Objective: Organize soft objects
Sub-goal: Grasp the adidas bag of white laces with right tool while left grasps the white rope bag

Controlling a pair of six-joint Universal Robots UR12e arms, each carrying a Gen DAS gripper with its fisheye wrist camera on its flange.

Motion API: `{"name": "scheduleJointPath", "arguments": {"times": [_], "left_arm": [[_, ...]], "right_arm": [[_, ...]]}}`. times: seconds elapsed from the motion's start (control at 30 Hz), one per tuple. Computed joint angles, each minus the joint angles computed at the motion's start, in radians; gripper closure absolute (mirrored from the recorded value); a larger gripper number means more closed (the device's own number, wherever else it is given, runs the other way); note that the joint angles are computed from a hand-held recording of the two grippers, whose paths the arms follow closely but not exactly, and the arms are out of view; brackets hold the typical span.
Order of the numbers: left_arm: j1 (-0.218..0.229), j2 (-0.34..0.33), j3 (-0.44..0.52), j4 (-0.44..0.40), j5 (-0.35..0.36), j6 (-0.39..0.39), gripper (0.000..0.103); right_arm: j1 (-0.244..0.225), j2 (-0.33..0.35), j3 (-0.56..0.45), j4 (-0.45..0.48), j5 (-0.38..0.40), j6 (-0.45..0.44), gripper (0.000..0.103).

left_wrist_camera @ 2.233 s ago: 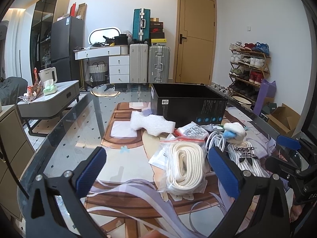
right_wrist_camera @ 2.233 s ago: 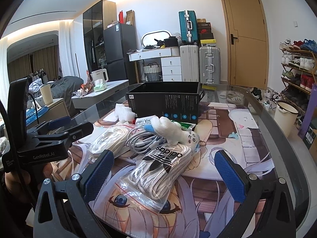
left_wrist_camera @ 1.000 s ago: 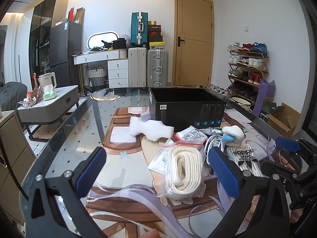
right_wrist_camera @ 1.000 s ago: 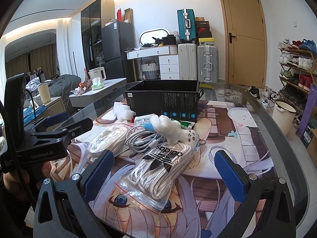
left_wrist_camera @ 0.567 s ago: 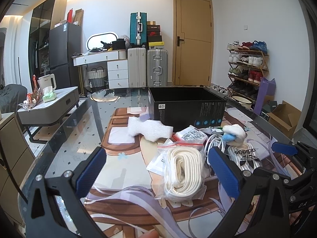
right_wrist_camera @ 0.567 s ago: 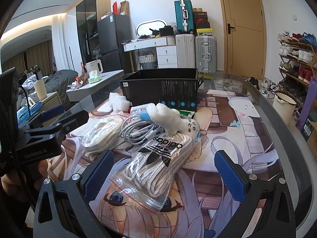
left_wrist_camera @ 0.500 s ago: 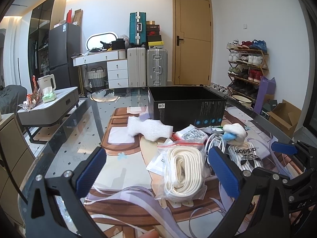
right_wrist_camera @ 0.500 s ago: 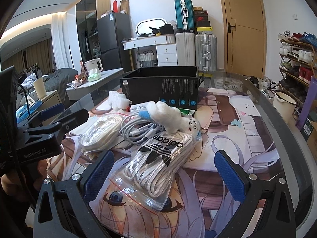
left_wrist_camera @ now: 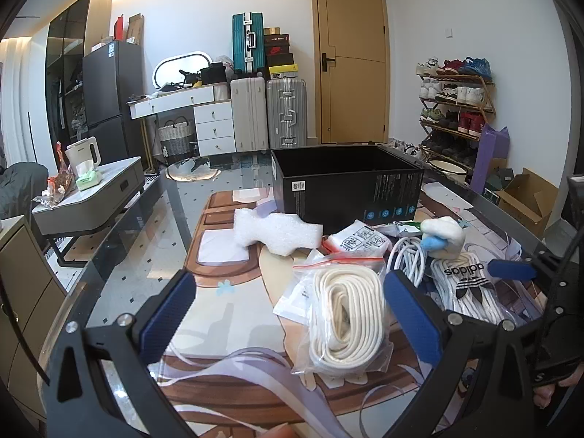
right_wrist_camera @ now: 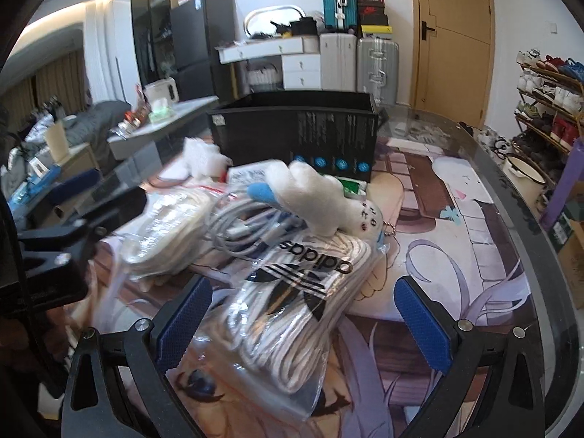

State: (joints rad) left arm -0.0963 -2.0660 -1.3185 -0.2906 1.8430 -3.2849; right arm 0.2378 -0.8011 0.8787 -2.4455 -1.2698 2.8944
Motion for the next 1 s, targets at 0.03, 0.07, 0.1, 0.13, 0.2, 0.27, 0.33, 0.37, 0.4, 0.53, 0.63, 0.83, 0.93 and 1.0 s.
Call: {"name": "scheduleJointPath", "arguments": {"times": [0.03,0.07,0.1,0.13,0.2,0.27,0.33,0.37,0.4,0.53,0.63,0.83,0.93,1.0], "left_arm": [[0.001,0.0,0.001,-0.005,-0.004,0.001,0.0],[0.002,0.0,0.002,-0.01,-0.009,0.004,0.0],[0.003,-0.001,0.003,-0.017,-0.016,0.006,0.0],[0.004,0.0,0.004,-0.024,-0.024,0.007,0.0],[0.006,0.0,0.004,-0.029,-0.04,0.011,0.0],[0.006,0.0,0.007,-0.035,-0.051,0.019,0.0],[0.007,0.0,0.01,-0.044,-0.067,0.028,0.0],[0.007,-0.001,0.011,-0.047,-0.072,0.031,0.0],[0.006,-0.001,0.012,-0.052,-0.076,0.035,0.0],[0.007,-0.004,0.017,-0.078,-0.095,0.051,0.002],[0.006,-0.008,0.029,-0.115,-0.107,0.075,0.014],[0.0,-0.017,0.052,-0.176,-0.12,0.137,0.042],[0.001,-0.015,0.05,-0.185,-0.142,0.159,0.058],[0.002,-0.012,0.044,-0.175,-0.151,0.16,0.064]], "right_arm": [[0.0,0.004,-0.006,0.01,-0.002,0.003,0.01],[-0.001,0.009,-0.017,0.03,0.002,0.006,0.015],[-0.002,0.013,-0.025,0.045,0.003,0.011,0.016],[-0.001,0.012,-0.019,0.029,-0.005,0.009,0.019],[0.001,0.013,-0.022,0.03,-0.018,-0.006,0.023],[0.0,0.01,-0.016,0.024,-0.026,-0.004,0.033],[-0.004,0.004,-0.005,0.02,-0.024,-0.001,0.038],[-0.005,0.001,-0.001,0.02,-0.023,-0.002,0.042],[-0.006,-0.003,0.005,0.016,-0.02,-0.003,0.043],[-0.01,-0.018,0.032,-0.001,-0.015,0.003,0.049],[-0.011,-0.026,0.048,-0.016,-0.012,-0.003,0.052],[-0.013,-0.031,0.056,-0.016,-0.007,-0.012,0.054],[-0.015,-0.037,0.066,-0.021,-0.003,-0.017,0.054],[-0.015,-0.04,0.073,-0.026,-0.001,-0.02,0.055]]}}
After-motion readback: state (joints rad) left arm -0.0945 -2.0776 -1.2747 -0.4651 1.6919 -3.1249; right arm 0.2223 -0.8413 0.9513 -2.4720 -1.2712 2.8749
